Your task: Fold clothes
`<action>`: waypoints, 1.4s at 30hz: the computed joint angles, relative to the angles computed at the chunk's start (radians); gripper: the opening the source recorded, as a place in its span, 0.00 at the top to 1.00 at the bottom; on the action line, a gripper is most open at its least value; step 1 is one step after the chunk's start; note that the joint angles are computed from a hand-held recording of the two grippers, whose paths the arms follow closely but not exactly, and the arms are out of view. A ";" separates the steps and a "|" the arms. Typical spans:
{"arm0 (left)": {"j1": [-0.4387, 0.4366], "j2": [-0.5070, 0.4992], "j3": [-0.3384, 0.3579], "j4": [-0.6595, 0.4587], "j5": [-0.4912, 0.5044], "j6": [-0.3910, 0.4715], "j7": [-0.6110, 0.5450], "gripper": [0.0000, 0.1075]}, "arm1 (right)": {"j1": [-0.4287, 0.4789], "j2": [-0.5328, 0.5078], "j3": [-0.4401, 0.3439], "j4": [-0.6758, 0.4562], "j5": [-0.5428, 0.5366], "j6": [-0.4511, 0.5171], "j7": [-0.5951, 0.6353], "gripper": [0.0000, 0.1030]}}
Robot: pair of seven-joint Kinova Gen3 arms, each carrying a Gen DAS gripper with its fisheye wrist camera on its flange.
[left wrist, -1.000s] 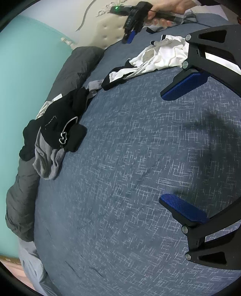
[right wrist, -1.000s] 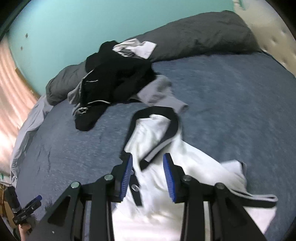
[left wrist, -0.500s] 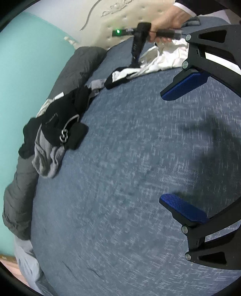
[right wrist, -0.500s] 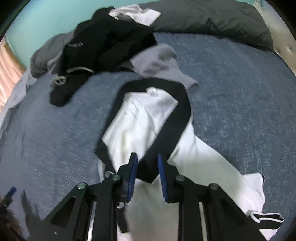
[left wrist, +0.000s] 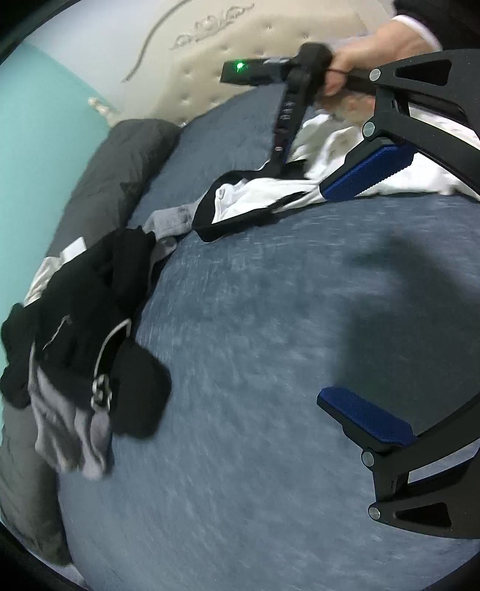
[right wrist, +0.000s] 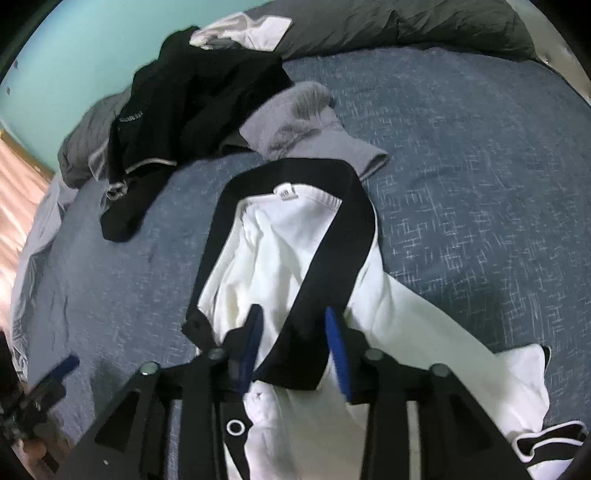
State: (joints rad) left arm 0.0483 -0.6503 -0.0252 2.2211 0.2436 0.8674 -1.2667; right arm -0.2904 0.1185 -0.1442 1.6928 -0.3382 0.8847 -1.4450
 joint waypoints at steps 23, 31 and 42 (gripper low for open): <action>0.092 0.474 0.118 -0.176 -0.007 -0.221 -0.007 0.42 | 0.122 -0.079 0.068 0.078 -0.174 -0.010 0.298 0.96; 0.126 0.524 0.108 -0.162 0.037 -0.275 -0.060 0.86 | 0.156 -0.076 0.081 0.089 -0.254 0.012 0.375 0.96; 0.091 0.392 0.190 -0.196 -0.121 -0.207 0.067 0.94 | 0.153 -0.146 0.094 0.086 -0.244 0.009 0.380 0.96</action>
State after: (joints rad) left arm 0.1394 -0.2587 0.1646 2.0253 0.1228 0.6605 -1.1998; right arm -0.1373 -0.0274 -0.0498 1.7787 -0.5827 0.8938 -1.0646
